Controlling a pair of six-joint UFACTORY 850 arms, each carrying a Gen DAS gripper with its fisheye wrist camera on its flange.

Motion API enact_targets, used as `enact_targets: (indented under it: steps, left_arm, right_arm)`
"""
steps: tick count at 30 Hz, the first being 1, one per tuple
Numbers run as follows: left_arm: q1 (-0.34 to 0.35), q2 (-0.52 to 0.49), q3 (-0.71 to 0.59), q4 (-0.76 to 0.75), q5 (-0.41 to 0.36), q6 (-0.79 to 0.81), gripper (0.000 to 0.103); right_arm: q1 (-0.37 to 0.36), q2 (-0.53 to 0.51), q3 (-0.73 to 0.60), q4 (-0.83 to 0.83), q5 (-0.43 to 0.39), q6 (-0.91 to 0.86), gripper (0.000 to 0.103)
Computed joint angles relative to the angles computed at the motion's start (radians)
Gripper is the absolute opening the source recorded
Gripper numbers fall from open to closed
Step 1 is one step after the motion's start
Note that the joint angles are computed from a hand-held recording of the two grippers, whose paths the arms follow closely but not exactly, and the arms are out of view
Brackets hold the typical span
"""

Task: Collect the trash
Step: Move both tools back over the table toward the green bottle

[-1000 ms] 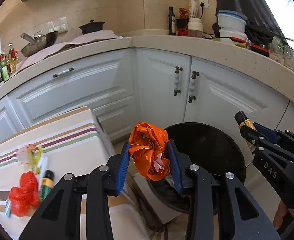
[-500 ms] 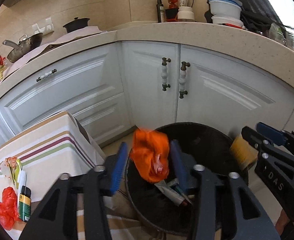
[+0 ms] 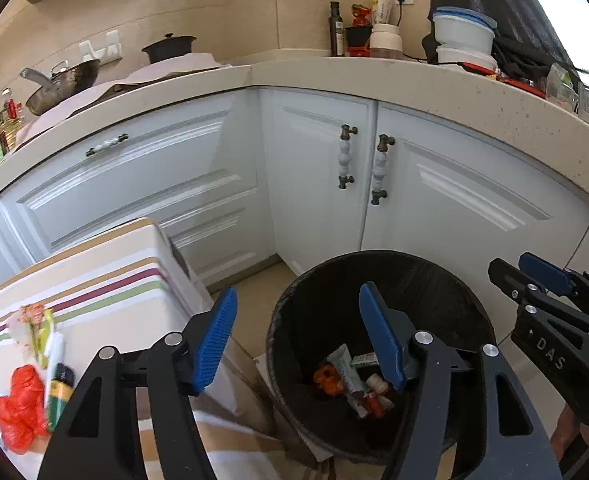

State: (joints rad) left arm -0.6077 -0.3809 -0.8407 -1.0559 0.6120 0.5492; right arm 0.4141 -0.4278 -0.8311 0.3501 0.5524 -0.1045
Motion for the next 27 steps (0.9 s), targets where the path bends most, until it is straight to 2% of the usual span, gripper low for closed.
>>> enact_targets:
  steps: [4,10,20,27]
  left_arm:
    - [-0.004,0.055,0.066,-0.02,0.018,-0.01,0.064]
    - [-0.015,0.145,0.187,-0.12,0.088,0.023,0.066]
    - [0.014,0.337,0.398,-0.282,0.165,0.046,0.069]
    - [0.054,0.418,0.502,-0.362,0.19,0.053,0.069]
  right_arm:
    - [0.025,0.014,0.015,-0.026,-0.001,0.039,0.039]
    - [0.088,0.029,0.029,-0.101,-0.016,0.115,0.039]
    - [0.221,0.026,0.0,-0.164,-0.051,0.147,0.039]
    - [0.305,0.005,-0.045,-0.156,-0.081,0.118,0.039]
